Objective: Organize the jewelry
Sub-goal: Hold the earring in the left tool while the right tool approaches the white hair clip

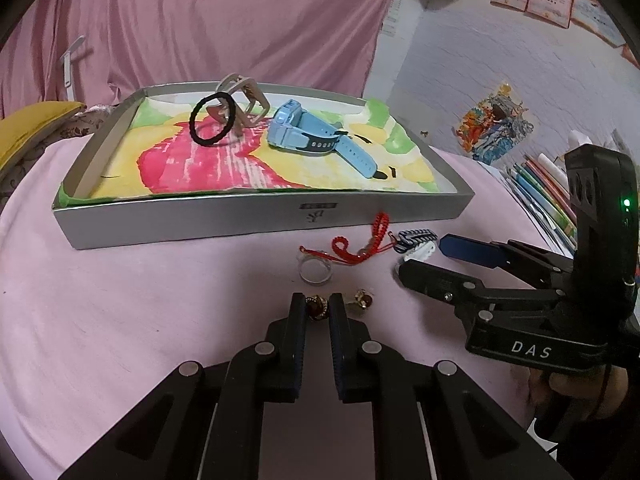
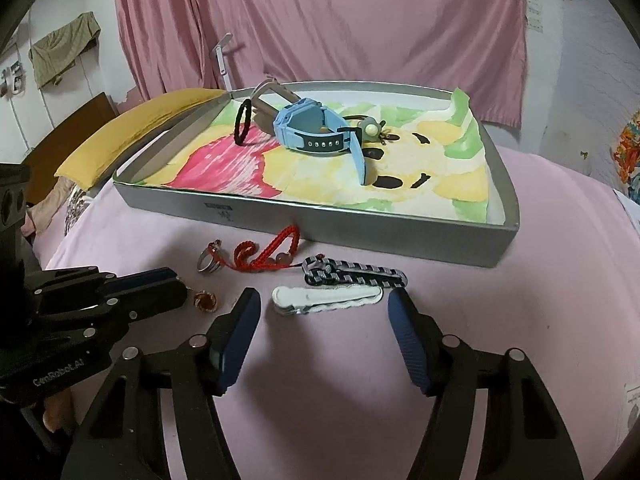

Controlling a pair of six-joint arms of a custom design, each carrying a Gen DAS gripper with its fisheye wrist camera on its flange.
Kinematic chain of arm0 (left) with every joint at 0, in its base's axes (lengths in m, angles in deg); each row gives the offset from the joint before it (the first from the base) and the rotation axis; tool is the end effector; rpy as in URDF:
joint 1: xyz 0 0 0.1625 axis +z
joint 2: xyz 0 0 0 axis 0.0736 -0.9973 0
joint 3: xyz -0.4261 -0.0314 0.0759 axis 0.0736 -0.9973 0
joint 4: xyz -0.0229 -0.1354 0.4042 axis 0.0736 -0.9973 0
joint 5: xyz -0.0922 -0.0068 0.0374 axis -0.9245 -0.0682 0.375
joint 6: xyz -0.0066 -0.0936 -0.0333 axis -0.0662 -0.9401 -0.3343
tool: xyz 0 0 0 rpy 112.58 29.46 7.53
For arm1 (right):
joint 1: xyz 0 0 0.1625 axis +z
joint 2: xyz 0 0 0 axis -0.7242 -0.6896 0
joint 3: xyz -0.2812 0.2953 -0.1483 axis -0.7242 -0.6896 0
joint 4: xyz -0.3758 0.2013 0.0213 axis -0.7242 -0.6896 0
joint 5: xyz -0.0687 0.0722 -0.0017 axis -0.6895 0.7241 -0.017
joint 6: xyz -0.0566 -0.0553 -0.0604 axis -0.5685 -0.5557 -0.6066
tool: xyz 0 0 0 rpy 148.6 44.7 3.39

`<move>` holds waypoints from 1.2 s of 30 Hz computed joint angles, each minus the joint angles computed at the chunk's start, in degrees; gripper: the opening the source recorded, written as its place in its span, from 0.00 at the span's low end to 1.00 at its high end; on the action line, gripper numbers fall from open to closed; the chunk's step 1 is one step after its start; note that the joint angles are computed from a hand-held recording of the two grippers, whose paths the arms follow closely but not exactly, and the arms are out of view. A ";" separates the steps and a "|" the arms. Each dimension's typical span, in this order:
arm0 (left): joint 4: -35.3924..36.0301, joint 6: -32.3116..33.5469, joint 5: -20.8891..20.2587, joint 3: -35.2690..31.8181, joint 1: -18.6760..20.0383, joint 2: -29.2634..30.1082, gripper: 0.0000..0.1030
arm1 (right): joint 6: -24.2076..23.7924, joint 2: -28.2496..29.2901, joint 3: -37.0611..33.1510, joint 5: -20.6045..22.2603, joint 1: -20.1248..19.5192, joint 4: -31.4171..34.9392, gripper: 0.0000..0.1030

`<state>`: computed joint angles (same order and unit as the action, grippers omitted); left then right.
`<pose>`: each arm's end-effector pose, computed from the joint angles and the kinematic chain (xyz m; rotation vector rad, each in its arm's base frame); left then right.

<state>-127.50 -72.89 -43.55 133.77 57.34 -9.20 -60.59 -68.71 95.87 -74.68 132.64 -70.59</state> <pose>-0.2512 -0.8331 0.0098 0.7414 2.5983 -0.6904 0.0438 -0.7967 0.3219 0.4610 -2.4121 0.7455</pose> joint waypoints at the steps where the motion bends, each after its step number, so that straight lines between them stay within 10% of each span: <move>1: 0.01 -0.13 -0.11 -0.11 0.07 0.03 0.11 | -0.11 0.11 -0.11 -0.16 0.05 -0.03 0.57; 12: -0.54 -0.34 -0.41 -0.13 0.25 0.11 0.11 | -0.94 -0.11 0.34 -0.01 0.12 -0.54 0.30; 36: -0.97 -1.22 -0.94 -0.03 0.73 -0.17 0.11 | 1.62 0.99 1.19 -4.83 1.45 -4.84 0.26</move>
